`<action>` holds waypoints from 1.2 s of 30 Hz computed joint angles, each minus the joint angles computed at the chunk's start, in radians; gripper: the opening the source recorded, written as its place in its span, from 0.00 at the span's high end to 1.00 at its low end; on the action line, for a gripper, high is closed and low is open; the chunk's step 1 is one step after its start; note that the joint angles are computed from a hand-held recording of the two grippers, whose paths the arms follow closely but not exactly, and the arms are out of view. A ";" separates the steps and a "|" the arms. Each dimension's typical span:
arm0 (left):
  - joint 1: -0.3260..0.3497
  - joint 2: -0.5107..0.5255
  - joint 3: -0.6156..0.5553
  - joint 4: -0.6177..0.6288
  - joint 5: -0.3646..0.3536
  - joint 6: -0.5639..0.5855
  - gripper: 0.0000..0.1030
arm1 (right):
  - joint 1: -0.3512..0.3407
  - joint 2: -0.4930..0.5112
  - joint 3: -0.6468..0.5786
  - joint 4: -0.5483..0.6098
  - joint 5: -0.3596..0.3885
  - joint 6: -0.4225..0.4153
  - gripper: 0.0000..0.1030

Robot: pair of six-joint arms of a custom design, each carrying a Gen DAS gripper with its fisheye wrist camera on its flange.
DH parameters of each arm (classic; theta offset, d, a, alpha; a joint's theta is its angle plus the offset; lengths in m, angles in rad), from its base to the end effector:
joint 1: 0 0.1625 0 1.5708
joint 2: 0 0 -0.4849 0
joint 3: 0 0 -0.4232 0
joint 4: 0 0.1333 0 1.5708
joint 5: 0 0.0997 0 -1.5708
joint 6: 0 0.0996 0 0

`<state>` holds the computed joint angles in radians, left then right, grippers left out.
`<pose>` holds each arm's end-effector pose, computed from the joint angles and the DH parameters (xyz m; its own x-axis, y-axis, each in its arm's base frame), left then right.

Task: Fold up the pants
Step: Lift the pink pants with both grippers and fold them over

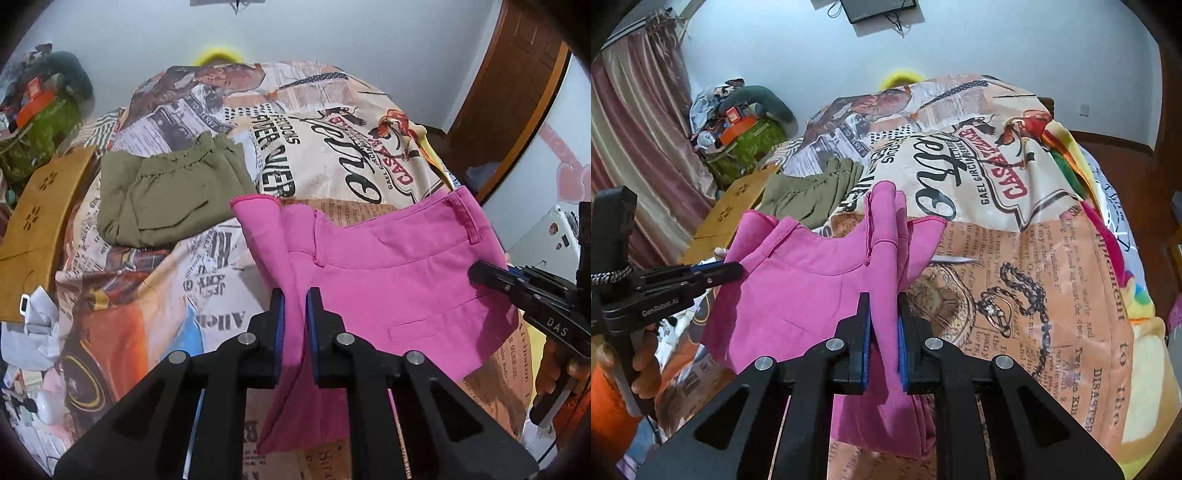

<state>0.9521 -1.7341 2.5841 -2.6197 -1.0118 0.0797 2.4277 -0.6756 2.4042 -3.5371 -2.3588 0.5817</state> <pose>-0.0310 -0.3645 0.2599 -0.7038 0.4686 -0.5340 0.6266 0.7637 -0.1556 0.3625 -0.2311 0.0030 -0.8949 -0.0044 0.4463 -0.2907 0.7645 -0.5753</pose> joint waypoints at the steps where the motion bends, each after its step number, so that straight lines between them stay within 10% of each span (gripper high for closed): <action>1: 0.000 0.003 -0.001 -0.007 0.012 0.007 0.89 | -0.001 0.001 -0.003 0.002 -0.001 -0.003 0.90; 10: 0.028 -0.010 -0.029 -0.015 0.016 0.044 0.96 | -0.014 0.003 -0.019 0.006 0.002 -0.015 0.90; 12: 0.050 0.008 -0.052 0.024 0.004 0.028 0.79 | -0.020 0.006 -0.012 0.004 0.003 -0.006 0.90; 14: 0.065 0.027 -0.055 0.021 0.011 0.025 0.39 | -0.029 0.011 0.001 -0.004 0.012 0.008 0.90; 17: 0.084 0.051 -0.045 0.003 0.014 0.029 0.18 | -0.034 0.016 0.018 -0.014 0.019 0.023 0.90; 25: 0.209 0.164 -0.093 0.057 -0.103 -0.072 0.18 | -0.058 0.033 0.050 -0.076 0.047 0.035 0.90; 32: 0.198 0.153 -0.092 0.060 -0.165 -0.043 0.71 | -0.072 0.045 0.064 -0.111 0.065 0.031 0.90; 36: 0.167 0.146 -0.085 0.054 -0.136 -0.064 0.78 | -0.066 0.038 0.058 -0.098 0.059 0.024 0.90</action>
